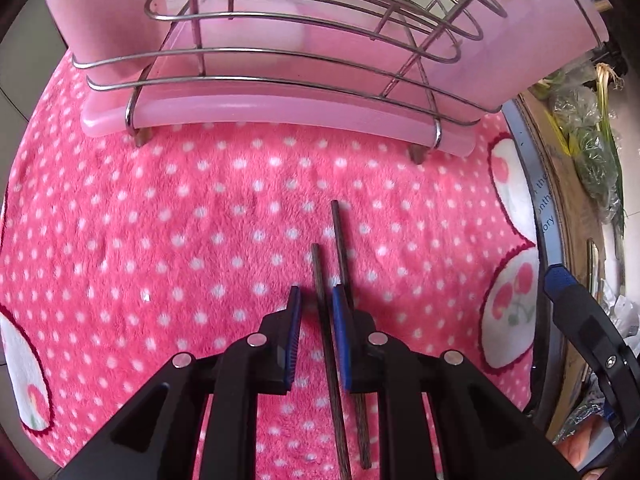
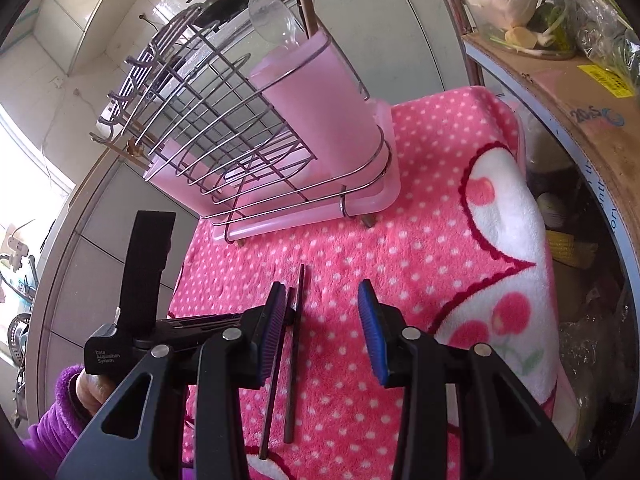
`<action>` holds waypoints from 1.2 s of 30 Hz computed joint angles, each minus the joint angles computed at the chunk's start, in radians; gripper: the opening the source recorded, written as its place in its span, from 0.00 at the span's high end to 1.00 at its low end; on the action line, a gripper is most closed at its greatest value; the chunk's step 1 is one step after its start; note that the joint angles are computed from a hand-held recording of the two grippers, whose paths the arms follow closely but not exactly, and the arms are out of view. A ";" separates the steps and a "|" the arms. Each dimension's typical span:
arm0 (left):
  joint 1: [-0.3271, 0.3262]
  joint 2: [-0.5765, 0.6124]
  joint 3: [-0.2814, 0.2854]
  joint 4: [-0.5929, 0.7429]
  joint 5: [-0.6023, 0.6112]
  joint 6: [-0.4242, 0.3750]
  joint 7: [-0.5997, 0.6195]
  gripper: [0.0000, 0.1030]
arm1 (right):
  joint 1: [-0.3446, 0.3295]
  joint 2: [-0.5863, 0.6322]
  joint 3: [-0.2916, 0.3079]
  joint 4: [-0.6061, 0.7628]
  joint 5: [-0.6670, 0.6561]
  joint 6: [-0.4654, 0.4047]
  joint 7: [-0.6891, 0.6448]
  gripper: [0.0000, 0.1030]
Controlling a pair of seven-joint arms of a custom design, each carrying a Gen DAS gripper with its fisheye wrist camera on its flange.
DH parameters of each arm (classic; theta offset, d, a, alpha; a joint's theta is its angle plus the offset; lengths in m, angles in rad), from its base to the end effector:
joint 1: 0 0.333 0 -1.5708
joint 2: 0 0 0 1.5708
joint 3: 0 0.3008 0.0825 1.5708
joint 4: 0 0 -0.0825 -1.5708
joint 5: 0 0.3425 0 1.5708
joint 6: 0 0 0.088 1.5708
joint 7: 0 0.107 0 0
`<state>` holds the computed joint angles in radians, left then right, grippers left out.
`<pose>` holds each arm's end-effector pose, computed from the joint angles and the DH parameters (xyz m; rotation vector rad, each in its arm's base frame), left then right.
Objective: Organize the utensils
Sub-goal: 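Grasp a dark chopstick with the left tool while the right tool grasps another dark chopstick, then insert dark chopstick into chopstick cup with left tool while right tool drops its chopstick into spoon cup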
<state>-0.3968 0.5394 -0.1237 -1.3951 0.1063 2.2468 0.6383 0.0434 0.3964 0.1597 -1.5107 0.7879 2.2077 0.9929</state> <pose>0.6099 -0.3251 0.4313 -2.5326 1.7041 -0.4834 0.6463 0.1400 0.4809 -1.9376 1.3288 0.2380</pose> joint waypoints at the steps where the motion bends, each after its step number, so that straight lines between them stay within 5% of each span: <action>1: -0.007 0.008 0.006 0.014 0.011 -0.012 -0.006 0.93 | 0.003 0.004 -0.001 0.005 -0.005 -0.001 0.007 0.63; 6: -0.004 -0.083 0.022 -0.120 0.038 0.092 -0.048 0.96 | 0.012 0.022 0.006 0.023 -0.026 -0.015 0.015 0.63; 14: 0.051 -0.283 0.022 -0.392 0.114 0.214 -0.141 0.96 | 0.061 0.155 0.029 0.214 -0.117 -0.164 0.113 0.65; 26: 0.171 -0.421 -0.029 -0.619 -0.022 0.420 -0.031 0.96 | 0.205 0.382 -0.001 0.563 -0.457 -0.273 0.385 0.74; 32: 0.195 -0.459 -0.036 -0.664 -0.049 0.462 0.010 0.96 | 0.238 0.342 -0.005 0.468 -0.535 -0.171 0.385 0.95; 36: 0.201 -0.489 -0.041 -0.685 -0.034 0.469 0.002 0.96 | 0.201 0.281 0.028 0.352 -0.486 -0.094 0.365 0.96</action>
<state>-0.1961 0.0501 -0.1649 -2.0801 0.0724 2.7159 0.6399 0.2444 0.6776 0.1880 -1.1589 0.3018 2.1136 1.3580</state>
